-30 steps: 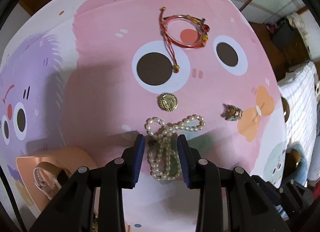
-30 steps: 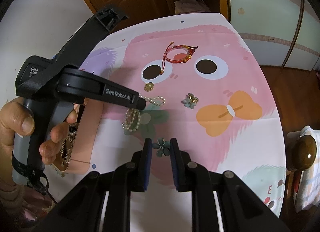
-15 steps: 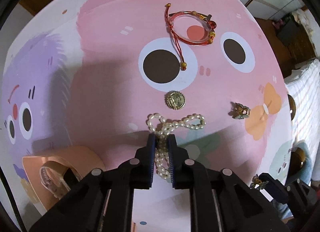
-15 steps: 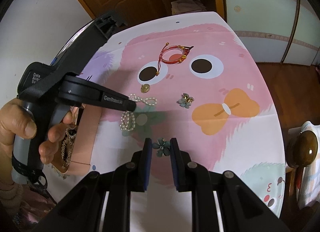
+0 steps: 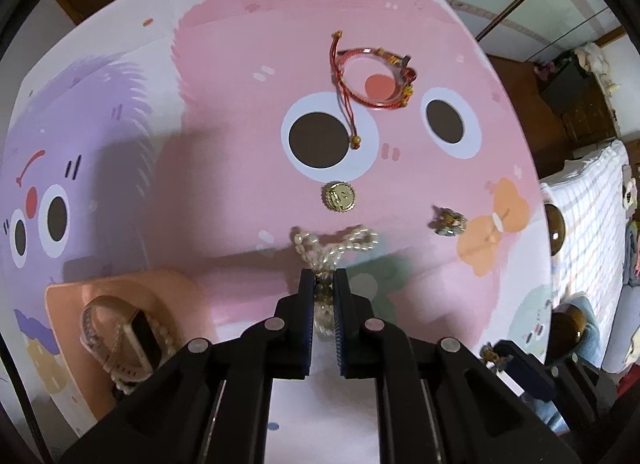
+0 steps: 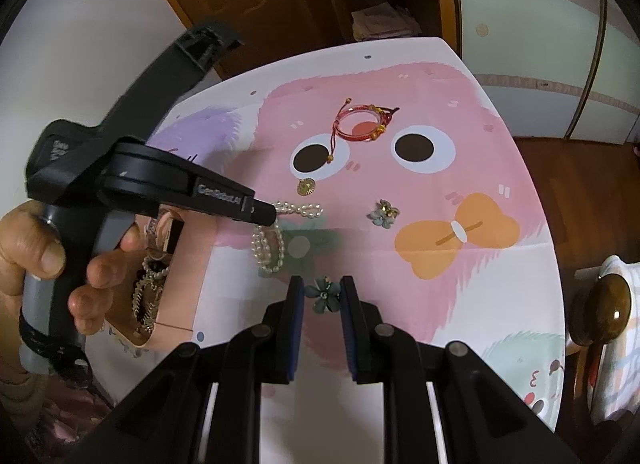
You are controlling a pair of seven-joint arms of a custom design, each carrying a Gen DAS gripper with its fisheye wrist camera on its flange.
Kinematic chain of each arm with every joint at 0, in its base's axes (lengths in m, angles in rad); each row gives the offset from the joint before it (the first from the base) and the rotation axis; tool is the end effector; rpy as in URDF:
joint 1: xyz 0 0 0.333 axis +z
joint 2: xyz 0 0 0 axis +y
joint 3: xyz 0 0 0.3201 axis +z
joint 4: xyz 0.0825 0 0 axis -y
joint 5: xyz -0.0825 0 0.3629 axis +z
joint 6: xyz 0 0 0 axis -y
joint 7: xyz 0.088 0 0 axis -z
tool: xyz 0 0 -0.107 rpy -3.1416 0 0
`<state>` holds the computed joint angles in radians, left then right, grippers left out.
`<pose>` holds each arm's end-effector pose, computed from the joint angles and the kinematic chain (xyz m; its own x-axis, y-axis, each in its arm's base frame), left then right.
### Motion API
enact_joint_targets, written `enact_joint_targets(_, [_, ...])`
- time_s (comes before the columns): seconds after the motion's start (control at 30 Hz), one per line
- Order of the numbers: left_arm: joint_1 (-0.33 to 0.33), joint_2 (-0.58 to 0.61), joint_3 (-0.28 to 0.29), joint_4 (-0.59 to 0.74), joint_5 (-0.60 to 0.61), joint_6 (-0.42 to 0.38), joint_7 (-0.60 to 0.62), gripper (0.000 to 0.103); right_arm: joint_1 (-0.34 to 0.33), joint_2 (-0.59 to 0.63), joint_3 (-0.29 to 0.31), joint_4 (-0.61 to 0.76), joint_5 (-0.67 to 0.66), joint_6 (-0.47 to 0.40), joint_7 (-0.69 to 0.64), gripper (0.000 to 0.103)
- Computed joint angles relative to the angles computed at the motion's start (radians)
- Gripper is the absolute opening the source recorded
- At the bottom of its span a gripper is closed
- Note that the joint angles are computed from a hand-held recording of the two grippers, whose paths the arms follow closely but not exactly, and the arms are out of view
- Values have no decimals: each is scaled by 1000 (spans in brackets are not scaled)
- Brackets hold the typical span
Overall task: Organize jewelry
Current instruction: 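Carry the brooch to the pink tray with the right tool while the left carries the necklace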
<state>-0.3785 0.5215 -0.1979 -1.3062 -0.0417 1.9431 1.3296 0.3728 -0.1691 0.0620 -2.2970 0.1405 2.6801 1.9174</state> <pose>0.6033 -0.3583 0.4665 -0.2893 -0.9432 0.1630 -0.9566 0.2788 -0.0847 0.4639 0.2120 0.4952 0.0506 -0.9592 -0.2781 -0.8889 0.0837 -0.4504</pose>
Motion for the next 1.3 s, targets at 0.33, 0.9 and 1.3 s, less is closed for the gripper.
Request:
enact_joint_targets(0.33, [74,-172,-3,-154,-63,96,49,5,14,-20,16,39,-36,-17,6,18])
enact_joint_targets(0.9, [231,-568,29,-501,-202,217,175,5,75,92,56,278,17,-69,-100,18])
enact_joint_targets(1.3, [290,-650,47,-687,-198,318,153,5,82,305,118,538,120,-273,-221,18])
